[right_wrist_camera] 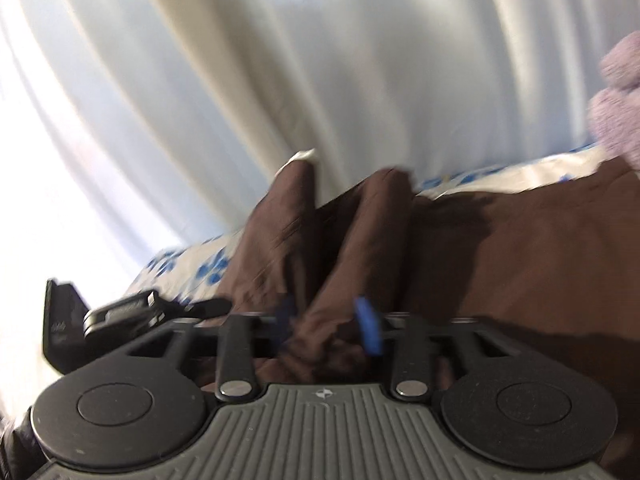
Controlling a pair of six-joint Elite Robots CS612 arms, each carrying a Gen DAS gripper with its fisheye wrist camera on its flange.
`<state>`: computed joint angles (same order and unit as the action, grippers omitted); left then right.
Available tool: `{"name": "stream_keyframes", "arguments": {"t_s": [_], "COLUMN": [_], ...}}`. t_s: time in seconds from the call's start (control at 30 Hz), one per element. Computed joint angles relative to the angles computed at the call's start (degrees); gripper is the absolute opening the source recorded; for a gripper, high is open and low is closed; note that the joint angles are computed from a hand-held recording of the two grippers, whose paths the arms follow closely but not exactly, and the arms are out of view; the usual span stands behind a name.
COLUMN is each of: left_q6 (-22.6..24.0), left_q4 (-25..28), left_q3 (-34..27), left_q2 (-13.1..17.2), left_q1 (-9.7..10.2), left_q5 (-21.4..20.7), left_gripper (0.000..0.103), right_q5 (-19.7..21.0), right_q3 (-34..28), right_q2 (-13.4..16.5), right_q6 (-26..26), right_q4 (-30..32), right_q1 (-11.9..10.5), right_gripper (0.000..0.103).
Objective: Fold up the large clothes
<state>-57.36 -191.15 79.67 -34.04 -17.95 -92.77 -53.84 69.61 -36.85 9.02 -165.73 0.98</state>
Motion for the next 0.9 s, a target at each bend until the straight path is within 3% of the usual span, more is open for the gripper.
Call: {"name": "stream_keyframes", "arguments": {"t_s": [0.07, 0.17, 0.2, 0.33, 0.37, 0.4, 0.5, 0.57, 0.7, 0.9], "left_q6": [0.5, 0.9, 0.8, 1.2, 1.5, 1.8, 1.2, 1.2, 3.0, 12.0], "left_q4": [0.0, 0.5, 0.6, 0.4, 0.3, 0.2, -2.4, -4.3, -8.2, -6.6], "left_q3": [0.0, -0.3, -0.2, -0.1, -0.1, 0.0, 0.7, 1.2, 1.4, -2.3], "left_q2": [0.0, 0.1, 0.0, 0.0, 0.1, 0.0, -0.2, -0.8, -2.0, -2.6], "left_q1": [-0.13, 0.0, 0.02, -0.04, -0.02, -0.06, 0.0, -0.08, -0.68, -2.65], "left_q5": [0.3, 0.1, 0.0, 0.2, 0.0, 0.0, -0.8, -1.2, -2.2, -3.1], "left_gripper": [0.083, 0.083, 0.083, 0.083, 0.083, 0.083, 0.083, 0.083, 0.083, 0.083], "right_q5": [1.0, 9.7, 12.0, 14.8, 14.2, 14.0, 16.0, 17.8, 22.3, 27.3], "right_q3": [-2.2, -6.7, -8.4, -13.4, -13.7, -13.8, -13.7, -13.4, -12.5, -12.7], "right_q2": [0.9, 4.5, 5.7, 9.0, 9.1, 9.2, 9.1, 8.8, 7.8, 8.3], "right_q6": [0.7, 5.9, 7.6, 8.6, 7.1, 6.4, 6.6, 6.0, 10.7, 24.3], "right_q4": [5.7, 10.0, 10.8, 14.1, 14.7, 14.3, 12.0, 9.6, 1.6, -14.1], "right_q1": [-0.2, -0.8, -0.8, 0.0, 0.4, 0.7, 0.9, 0.6, -0.6, -3.9], "right_gripper": [0.051, 0.053, 0.06, 0.063, 0.061, 0.046, 0.021, 0.018, 0.017, 0.017]}}
